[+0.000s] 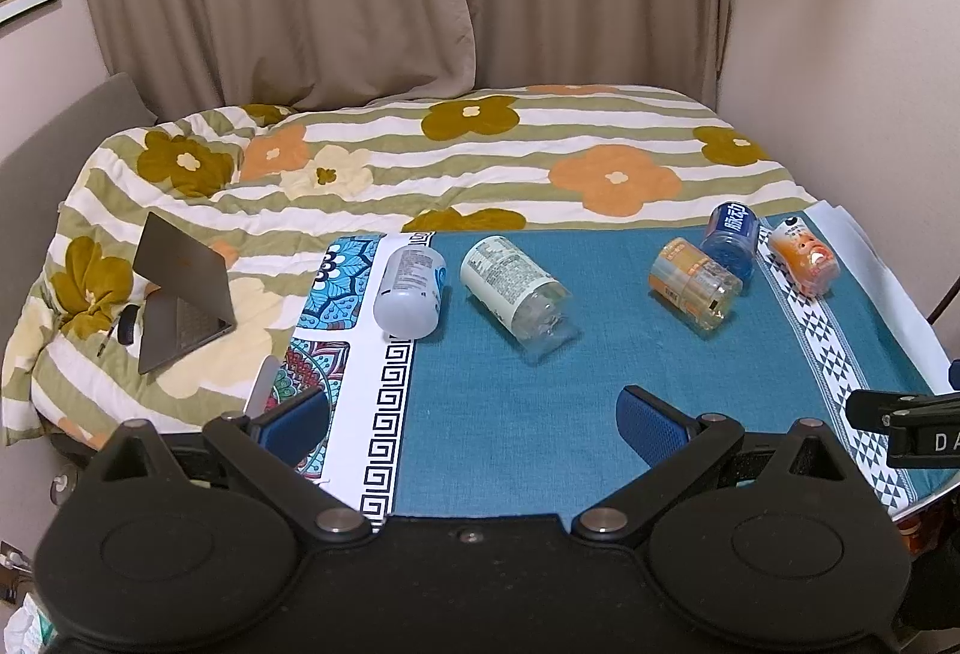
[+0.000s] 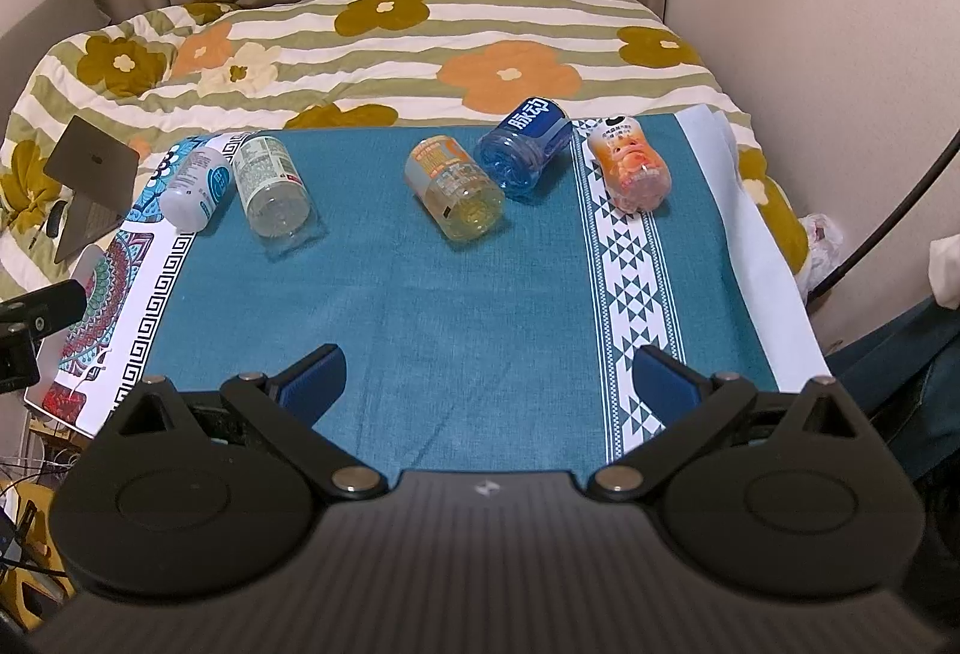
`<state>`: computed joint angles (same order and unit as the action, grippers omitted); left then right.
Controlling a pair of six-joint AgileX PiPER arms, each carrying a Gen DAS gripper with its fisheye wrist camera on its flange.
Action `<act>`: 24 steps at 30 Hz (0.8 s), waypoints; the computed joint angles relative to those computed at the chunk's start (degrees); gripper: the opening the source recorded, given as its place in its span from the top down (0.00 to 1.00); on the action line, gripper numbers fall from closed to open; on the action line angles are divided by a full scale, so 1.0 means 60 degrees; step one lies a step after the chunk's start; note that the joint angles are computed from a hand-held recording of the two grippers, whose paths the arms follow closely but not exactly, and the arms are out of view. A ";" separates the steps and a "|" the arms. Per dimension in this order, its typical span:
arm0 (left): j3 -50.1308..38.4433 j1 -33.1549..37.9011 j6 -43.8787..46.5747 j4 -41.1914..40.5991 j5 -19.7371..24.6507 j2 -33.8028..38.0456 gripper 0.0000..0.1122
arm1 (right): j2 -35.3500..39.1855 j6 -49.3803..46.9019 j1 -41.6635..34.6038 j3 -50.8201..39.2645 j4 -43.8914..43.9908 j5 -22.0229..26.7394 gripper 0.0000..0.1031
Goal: Flip cup upright
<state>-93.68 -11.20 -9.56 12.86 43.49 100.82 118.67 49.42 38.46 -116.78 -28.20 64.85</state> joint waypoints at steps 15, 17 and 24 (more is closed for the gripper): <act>-0.1402 -0.0460 -0.1592 0.1056 0.0902 0.0995 0.08 | 0.0450 -0.1810 -0.0698 -0.1001 0.1189 -0.0141 0.00; -0.2062 -0.0479 -0.1857 0.1305 0.1245 0.1382 0.08 | 0.0329 -0.2466 -0.1151 -0.0693 0.1580 -0.0572 0.00; -0.5408 -0.0202 -0.1382 0.1533 0.2503 0.3352 0.08 | 0.1187 -0.4681 -0.2164 -0.1928 0.3133 -0.0909 0.00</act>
